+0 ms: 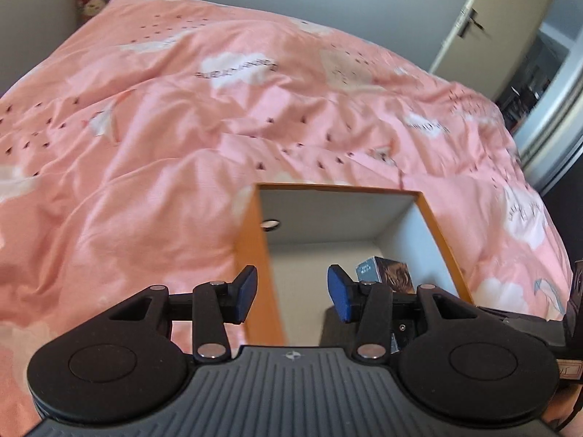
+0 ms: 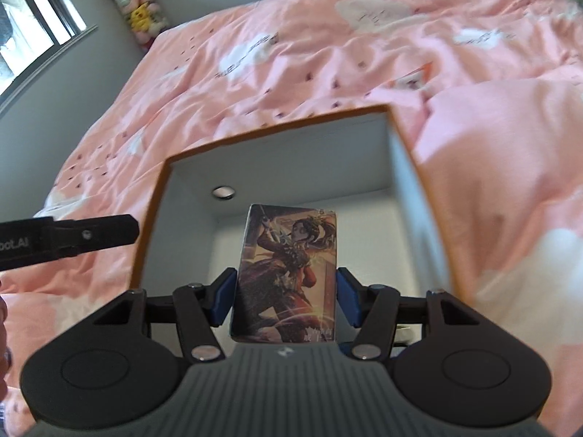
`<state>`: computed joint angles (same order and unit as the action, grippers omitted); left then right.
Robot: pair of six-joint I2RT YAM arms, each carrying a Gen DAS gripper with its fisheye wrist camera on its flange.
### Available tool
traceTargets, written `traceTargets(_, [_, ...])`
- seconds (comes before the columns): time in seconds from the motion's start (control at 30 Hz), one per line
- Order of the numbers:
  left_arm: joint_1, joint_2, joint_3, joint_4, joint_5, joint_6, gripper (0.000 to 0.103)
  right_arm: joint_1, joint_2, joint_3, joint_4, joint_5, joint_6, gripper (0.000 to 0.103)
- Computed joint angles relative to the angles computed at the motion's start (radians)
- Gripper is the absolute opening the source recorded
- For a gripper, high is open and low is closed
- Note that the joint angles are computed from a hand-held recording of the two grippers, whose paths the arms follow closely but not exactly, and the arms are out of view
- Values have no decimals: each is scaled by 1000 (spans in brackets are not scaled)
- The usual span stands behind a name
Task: Organize objects
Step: 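Lower the anime card beside the black box and open the right tool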
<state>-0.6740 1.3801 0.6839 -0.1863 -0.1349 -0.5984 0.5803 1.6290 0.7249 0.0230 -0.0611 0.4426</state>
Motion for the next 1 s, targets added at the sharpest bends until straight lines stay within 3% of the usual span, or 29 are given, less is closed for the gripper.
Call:
traceTargets(0.13, [79,-18,-60,15,42,-7,52,38,50,41,15,-4,-4,60])
traceTargets(0.37, [160,-32,-147,77,123,-17,52,58,143,143,-15,-100,44,60])
traceTargets(0.5, [193,-34,-170,98,151,-8,52,67,149,156,-27,-90,51,60])
traceTargets(0.6, [215,-20,-175,112,174,-9,52,72,136,185,-83,-13,24,60])
traceTargets(0.73, [234,0,-174,126,200,-9,52,122,197,279,-190,230,-112,60])
traceTargets(0.83, [239,18,-167,127,203,-6,52,143,267,343,-247,329,-200,60])
traceTargets(0.9, [244,24,-165,128,208,-2,52,144,303,368,-281,366,-228,60])
traceTargets(1.0, [245,43,-157,133,211,0,52,121,335,386,-320,332,-229,60])
